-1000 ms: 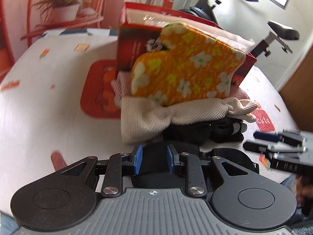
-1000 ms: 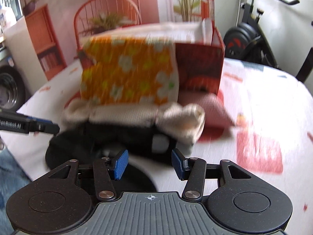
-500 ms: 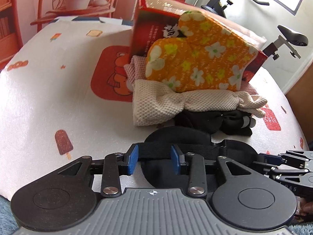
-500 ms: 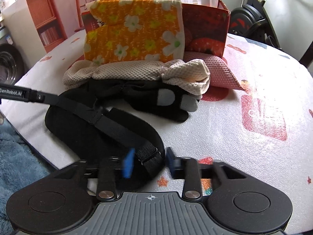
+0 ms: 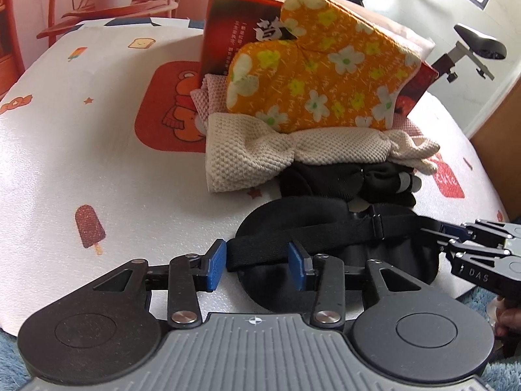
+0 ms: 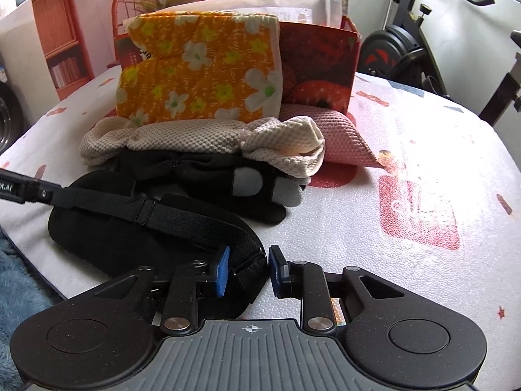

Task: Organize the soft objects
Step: 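Move both grippers back down to the black strapped bag in the pile, then close both grippers on the black strapped bag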

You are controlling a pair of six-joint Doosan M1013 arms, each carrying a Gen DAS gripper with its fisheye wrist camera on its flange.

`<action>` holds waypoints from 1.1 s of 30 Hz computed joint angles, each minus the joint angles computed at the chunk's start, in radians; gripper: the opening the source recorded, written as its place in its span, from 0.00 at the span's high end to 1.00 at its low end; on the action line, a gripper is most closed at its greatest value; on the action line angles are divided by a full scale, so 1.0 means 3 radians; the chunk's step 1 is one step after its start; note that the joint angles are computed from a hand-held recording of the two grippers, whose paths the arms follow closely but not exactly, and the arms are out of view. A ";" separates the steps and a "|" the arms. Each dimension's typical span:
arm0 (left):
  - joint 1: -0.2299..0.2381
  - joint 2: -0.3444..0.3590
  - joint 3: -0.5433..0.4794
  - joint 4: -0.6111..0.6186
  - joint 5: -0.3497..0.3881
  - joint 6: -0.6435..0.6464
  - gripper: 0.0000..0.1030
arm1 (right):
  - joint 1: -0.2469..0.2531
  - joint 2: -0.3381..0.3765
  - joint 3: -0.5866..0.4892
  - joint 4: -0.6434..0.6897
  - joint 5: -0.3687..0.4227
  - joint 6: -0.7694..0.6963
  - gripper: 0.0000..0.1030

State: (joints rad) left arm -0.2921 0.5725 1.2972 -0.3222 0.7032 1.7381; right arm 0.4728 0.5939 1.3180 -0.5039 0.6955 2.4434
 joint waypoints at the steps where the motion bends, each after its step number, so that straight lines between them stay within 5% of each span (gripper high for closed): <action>1: -0.0005 0.0003 -0.0003 0.0010 0.0011 0.0009 0.57 | 0.0001 -0.0003 0.0006 -0.0019 -0.0003 0.0037 0.77; 12: -0.0028 0.0016 -0.0005 0.0045 -0.0001 0.0104 0.58 | -0.0013 -0.0025 0.0064 -0.0082 -0.0073 0.0258 0.76; 17: -0.0028 -0.0004 0.0027 0.0084 -0.0084 0.0088 0.85 | -0.0018 -0.0040 0.0084 -0.0064 -0.0098 0.0292 0.76; 22: -0.0059 -0.0041 0.0077 0.0371 -0.0265 -0.0135 0.94 | -0.0019 -0.0042 0.0084 -0.0025 -0.0119 0.0267 0.73; 27: -0.0057 -0.0020 0.0050 0.0729 -0.0256 -0.0599 0.94 | -0.0023 -0.0050 0.0094 0.0089 -0.0210 0.0119 0.71; 33: -0.0042 -0.0014 0.0040 0.0716 -0.0239 -0.0640 0.94 | -0.0023 -0.0048 0.0085 0.0142 -0.0210 0.0055 0.71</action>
